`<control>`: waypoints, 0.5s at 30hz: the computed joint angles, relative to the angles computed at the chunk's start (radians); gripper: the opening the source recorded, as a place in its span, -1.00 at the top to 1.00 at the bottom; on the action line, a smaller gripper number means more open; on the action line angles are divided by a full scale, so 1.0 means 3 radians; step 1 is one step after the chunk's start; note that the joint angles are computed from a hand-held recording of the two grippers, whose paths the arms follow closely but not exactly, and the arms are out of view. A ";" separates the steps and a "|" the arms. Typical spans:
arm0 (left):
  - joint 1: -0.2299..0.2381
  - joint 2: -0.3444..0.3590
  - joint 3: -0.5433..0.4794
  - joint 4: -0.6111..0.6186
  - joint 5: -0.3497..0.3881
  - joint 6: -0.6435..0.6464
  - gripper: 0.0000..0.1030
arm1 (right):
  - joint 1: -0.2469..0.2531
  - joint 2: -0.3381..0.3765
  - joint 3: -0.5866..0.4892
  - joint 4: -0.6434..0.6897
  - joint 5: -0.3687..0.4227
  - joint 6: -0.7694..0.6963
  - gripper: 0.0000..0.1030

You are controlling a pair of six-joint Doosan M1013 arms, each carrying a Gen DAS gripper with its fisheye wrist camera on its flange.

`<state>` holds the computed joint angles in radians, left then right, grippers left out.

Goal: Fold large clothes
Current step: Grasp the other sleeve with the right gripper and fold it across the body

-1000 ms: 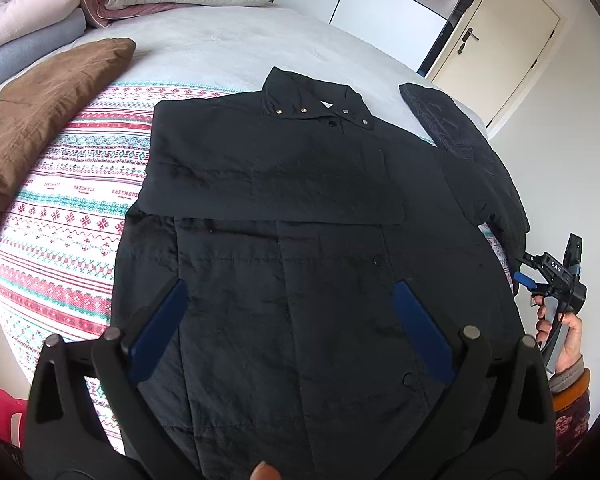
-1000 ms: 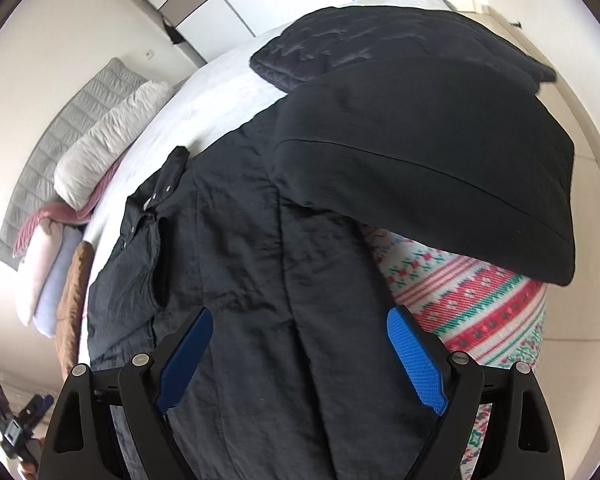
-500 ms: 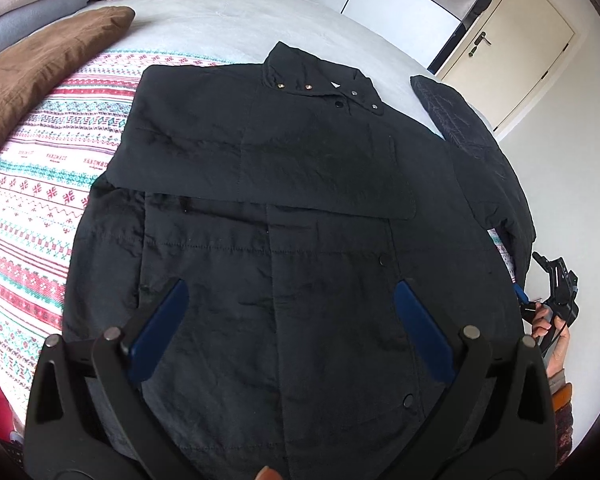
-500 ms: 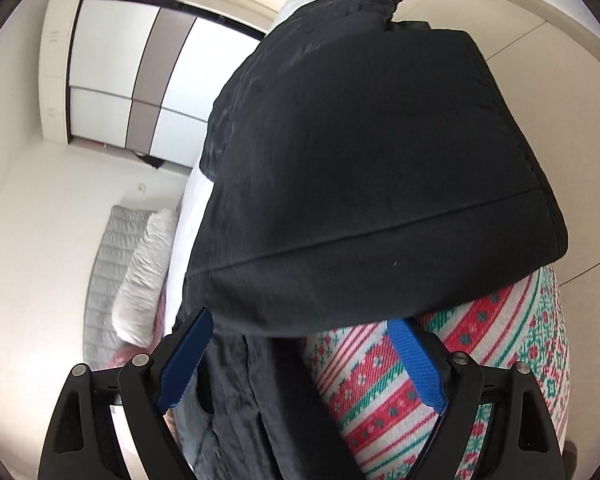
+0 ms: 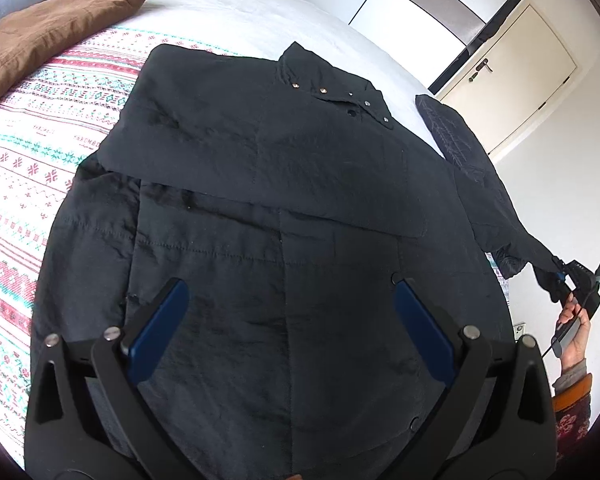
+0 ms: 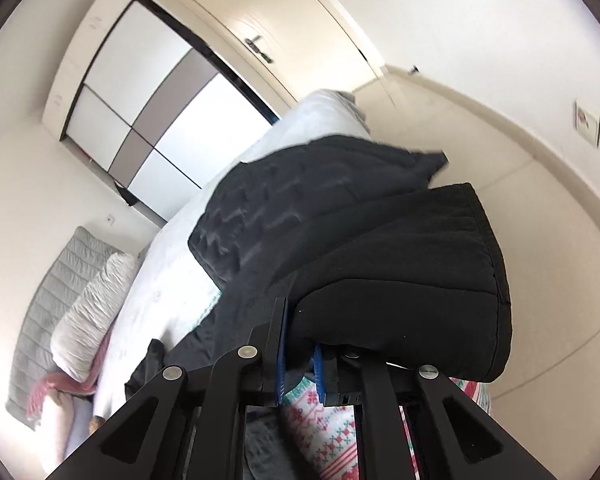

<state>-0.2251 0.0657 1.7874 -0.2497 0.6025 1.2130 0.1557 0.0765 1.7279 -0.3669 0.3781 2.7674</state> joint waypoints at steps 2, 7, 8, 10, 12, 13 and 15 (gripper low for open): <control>-0.0001 -0.0027 0.0014 0.0112 -0.0053 -0.0067 -0.98 | 0.0096 -0.0028 -0.0093 -0.0387 0.0056 0.0085 0.85; 0.0050 -0.0075 0.0067 0.0039 -0.0203 0.0006 -0.98 | 0.0441 0.0050 -0.0416 -0.0933 0.0162 -0.0140 0.85; 0.0061 -0.0080 0.0079 0.0021 -0.0222 0.0018 -0.98 | 0.0532 0.0110 -0.0516 -0.0989 0.0193 -0.0238 0.85; 0.0078 -0.0080 0.0088 0.0018 -0.0240 0.0020 -0.98 | 0.0692 0.0189 -0.0653 -0.1034 0.0246 -0.0513 0.85; 0.0096 -0.0081 0.0099 -0.0005 -0.0255 0.0037 -0.98 | 0.0851 0.0281 -0.0764 -0.1014 0.0293 -0.0813 0.85; 0.0107 -0.0081 0.0104 -0.0023 -0.0264 0.0046 -0.98 | 0.0917 0.0342 -0.0836 -0.0951 0.0322 -0.1008 0.85; 0.0131 -0.0086 0.0119 -0.0070 -0.0286 0.0080 -0.98 | 0.1044 0.0479 -0.0979 -0.0809 0.0381 -0.1385 0.85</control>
<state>-0.1859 0.0400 1.8230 -0.2706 0.5168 1.2371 0.4689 0.2204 1.4342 -0.6095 0.4924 2.3518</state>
